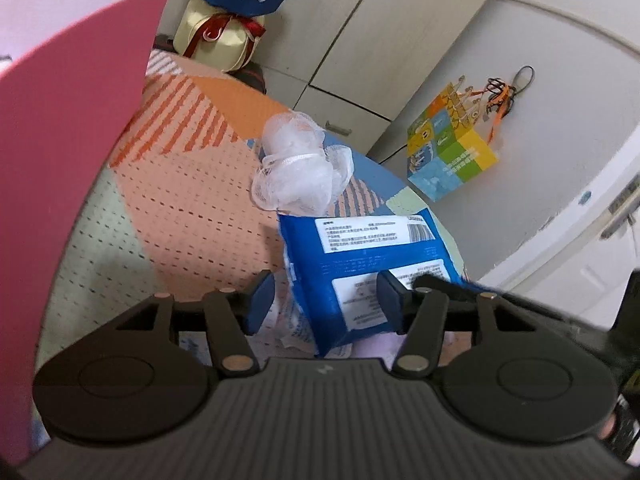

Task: Organize soft objects
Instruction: 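Grasp the blue wet-wipes pack with the right gripper and lift it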

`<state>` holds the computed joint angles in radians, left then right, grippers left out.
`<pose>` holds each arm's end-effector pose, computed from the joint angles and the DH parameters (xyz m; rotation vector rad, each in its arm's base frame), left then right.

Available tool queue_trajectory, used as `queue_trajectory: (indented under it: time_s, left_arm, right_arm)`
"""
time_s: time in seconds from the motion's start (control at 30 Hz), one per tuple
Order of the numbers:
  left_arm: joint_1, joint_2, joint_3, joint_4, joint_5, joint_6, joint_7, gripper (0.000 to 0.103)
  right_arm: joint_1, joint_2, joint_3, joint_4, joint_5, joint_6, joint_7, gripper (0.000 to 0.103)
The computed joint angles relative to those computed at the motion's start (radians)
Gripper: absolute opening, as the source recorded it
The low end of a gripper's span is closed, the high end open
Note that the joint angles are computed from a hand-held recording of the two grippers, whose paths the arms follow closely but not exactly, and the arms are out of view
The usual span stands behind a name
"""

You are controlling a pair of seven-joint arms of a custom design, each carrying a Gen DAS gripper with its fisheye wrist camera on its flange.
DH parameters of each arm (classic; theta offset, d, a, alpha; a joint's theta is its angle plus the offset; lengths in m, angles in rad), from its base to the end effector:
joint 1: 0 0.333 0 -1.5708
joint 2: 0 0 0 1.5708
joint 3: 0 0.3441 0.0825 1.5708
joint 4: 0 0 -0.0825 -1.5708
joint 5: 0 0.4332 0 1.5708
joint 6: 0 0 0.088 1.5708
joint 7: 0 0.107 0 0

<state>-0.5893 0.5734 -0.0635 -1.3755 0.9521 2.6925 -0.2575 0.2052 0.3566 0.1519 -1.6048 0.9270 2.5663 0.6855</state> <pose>0.6439 -0.5099 0.4637 -2.1866 1.3257 -1.2541 0.7214 0.2389 0.4962 -1.9378 1.0636 -0.1119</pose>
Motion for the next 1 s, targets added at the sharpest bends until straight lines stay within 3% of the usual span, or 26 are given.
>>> queue_trajectory:
  time_s: [0.03,0.13,0.37,0.5,0.67,0.83,1.0]
  left_arm:
    - [-0.005,0.007,0.009,0.008,0.008,0.017,-0.034,0.043]
    - [-0.037,0.022,0.019,0.052,0.030,-0.059,-0.019,0.037]
    - [-0.086,-0.018,0.028,0.040,0.138,-0.150,-0.016,0.036]
    - [-0.068,-0.079,-0.005,-0.030,0.165,-0.137,-0.014,0.036]
    - [-0.031,-0.137,-0.069,-0.100,0.105,-0.133,0.062,0.036]
    - [0.025,-0.198,-0.146,-0.183,-0.062,-0.110,0.229,0.036]
    - [0.045,-0.265,-0.181,-0.276,-0.158,-0.084,0.307,0.036]
  right_arm:
    - [-0.013,0.007,0.005,0.010,0.019,-0.033,-0.003,0.038]
    - [-0.025,0.018,0.009,0.019,0.059,-0.050,0.009,0.037]
    - [0.012,-0.063,0.007,-0.069,0.049,0.052,-0.065,0.033]
    - [0.034,-0.129,-0.001,-0.131,0.039,0.077,-0.072,0.042]
    - [0.084,-0.221,-0.025,-0.235,-0.073,0.109,0.003,0.050]
    - [0.121,-0.308,-0.039,-0.339,-0.201,0.136,0.107,0.055]
    - [0.136,-0.387,-0.044,-0.418,-0.267,0.109,0.174,0.058]
